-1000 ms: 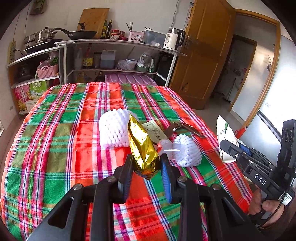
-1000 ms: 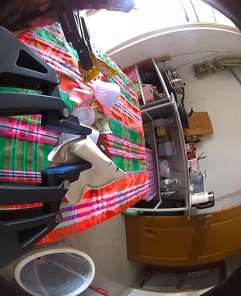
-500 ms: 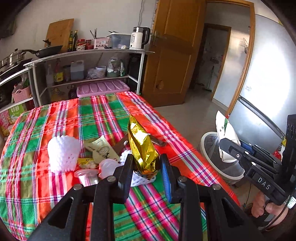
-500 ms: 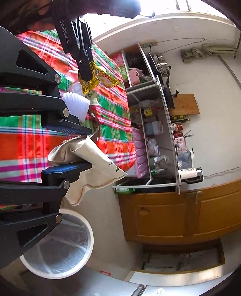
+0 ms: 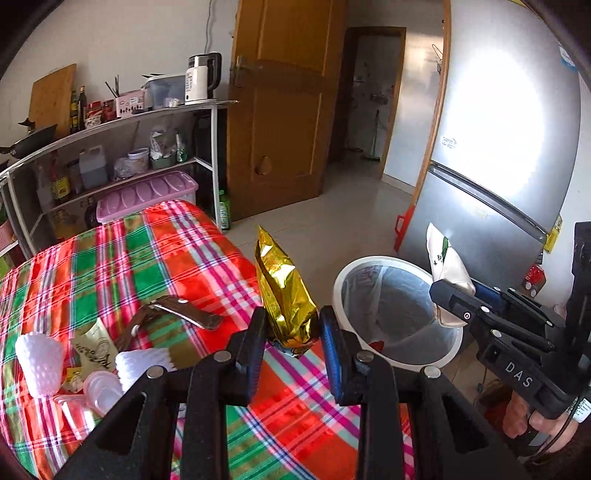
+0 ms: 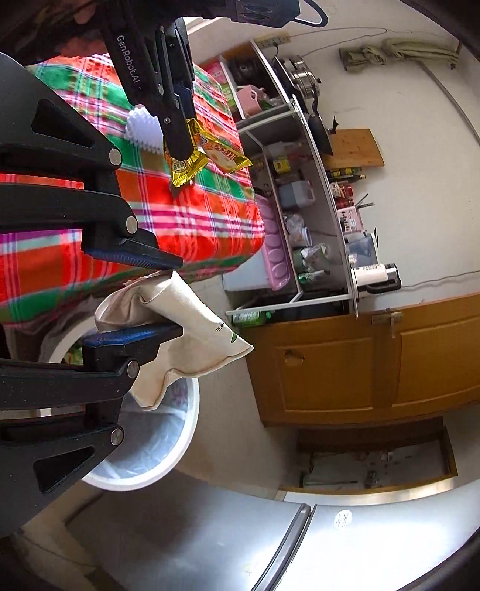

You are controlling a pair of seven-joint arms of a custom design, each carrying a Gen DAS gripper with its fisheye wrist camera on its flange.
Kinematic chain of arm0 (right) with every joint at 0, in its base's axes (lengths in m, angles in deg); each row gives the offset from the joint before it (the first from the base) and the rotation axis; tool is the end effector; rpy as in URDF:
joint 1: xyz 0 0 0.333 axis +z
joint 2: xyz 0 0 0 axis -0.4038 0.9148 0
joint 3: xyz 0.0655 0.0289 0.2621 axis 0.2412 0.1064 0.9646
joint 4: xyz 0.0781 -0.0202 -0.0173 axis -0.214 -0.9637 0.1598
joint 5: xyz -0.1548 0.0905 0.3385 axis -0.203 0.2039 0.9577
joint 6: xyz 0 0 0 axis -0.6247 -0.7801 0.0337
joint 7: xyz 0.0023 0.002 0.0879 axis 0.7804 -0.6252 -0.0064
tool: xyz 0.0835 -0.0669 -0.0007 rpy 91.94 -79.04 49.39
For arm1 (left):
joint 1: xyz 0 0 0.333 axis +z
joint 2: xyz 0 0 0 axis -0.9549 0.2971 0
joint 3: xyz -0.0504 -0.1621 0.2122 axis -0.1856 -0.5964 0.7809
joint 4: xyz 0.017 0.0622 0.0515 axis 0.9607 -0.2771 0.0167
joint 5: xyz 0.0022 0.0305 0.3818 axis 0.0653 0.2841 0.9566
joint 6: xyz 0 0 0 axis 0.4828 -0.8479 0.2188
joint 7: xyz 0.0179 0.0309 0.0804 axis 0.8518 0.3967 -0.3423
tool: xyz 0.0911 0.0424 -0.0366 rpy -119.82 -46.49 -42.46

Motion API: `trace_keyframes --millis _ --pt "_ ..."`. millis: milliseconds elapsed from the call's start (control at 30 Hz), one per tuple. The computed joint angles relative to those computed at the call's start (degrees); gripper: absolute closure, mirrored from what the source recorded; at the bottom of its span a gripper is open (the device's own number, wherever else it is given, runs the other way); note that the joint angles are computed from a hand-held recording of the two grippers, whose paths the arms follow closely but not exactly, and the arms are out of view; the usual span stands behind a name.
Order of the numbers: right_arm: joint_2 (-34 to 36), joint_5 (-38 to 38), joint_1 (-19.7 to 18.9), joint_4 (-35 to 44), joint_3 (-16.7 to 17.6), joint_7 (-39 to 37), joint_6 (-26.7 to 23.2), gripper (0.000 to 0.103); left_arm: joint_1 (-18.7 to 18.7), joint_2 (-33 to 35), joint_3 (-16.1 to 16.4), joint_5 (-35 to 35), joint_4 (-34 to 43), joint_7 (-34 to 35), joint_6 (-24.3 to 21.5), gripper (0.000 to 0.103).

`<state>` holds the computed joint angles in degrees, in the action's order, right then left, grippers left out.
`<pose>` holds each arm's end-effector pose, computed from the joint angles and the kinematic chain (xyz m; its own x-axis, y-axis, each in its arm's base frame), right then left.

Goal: Collect trash
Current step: 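Carry the gold wrapper and beige cloth over the trash bin with both tools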

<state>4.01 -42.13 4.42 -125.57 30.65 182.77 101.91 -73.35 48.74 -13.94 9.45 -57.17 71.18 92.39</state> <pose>0.5735 0.3135 0.4240 0.1800 -0.9734 -0.1415 -0.5177 0.0285 -0.8551 0.6133 -0.0909 0.4412 -0.2573 -0.9609 0.1023 -0.6154 0.0813 -0.7840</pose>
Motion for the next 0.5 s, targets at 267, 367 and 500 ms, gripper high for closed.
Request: trace_keyframes --millis 267,367,500 --pt "-2.4 0.0 -3.0 -4.2 0.0 1.3 -1.7 0.072 -4.0 5.2 1.0 9.0 5.9 -6.6 -2.5 0.073" --pt "-2.5 2.4 -4.7 -5.5 0.7 -0.6 -1.8 0.072 -4.2 7.5 0.4 10.6 8.6 -7.8 -4.1 0.073" --pt "-1.9 8.0 -6.7 -6.4 1.8 -6.0 -1.9 0.072 -5.7 10.7 0.9 14.2 12.2 -10.8 -6.2 0.073"
